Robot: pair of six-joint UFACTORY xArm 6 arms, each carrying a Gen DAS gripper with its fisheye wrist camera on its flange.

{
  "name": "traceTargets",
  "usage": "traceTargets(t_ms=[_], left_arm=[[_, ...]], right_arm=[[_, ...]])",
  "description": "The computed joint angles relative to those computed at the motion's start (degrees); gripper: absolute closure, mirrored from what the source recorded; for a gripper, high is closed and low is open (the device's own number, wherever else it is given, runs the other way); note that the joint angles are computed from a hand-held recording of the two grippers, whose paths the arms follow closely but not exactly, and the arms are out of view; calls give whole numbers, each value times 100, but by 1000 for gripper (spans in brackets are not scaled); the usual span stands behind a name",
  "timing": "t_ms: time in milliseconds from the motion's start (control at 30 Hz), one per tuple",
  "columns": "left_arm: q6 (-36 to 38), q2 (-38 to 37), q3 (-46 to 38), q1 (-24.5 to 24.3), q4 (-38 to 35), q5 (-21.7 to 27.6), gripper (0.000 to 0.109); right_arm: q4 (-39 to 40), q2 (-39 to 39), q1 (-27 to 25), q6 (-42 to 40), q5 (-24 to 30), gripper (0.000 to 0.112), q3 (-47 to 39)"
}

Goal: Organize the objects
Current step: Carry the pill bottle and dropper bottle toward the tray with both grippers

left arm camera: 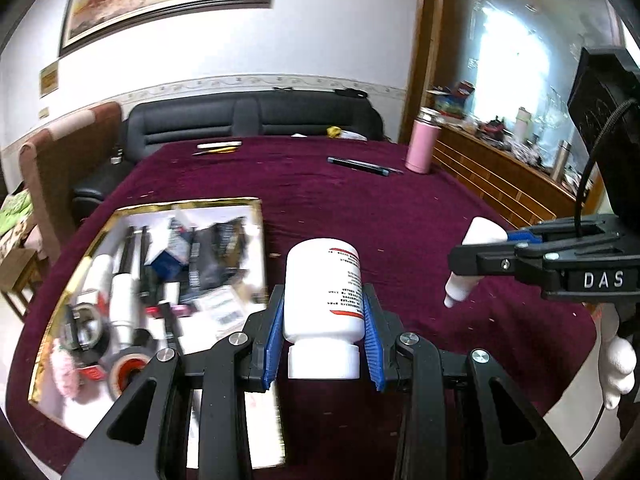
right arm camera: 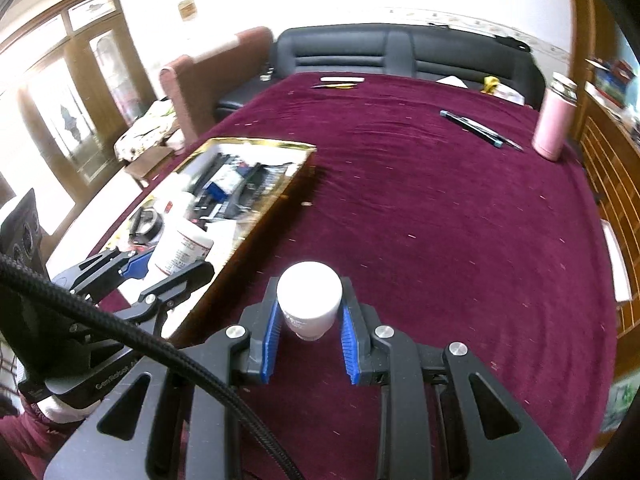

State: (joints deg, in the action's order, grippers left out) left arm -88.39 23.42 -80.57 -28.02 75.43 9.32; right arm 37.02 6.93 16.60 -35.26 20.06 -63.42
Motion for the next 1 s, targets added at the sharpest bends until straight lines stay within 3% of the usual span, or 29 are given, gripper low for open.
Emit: traceTargets(t_ms=[533, 1000], left_arm=[[-1448, -628, 713, 724, 1174, 154, 78], [-451, -604, 888, 1162, 334, 305, 78]], right_arm=[[39, 965, 552, -124, 700, 88, -1271], [-416, 1930, 768, 451, 1356, 88, -2462]])
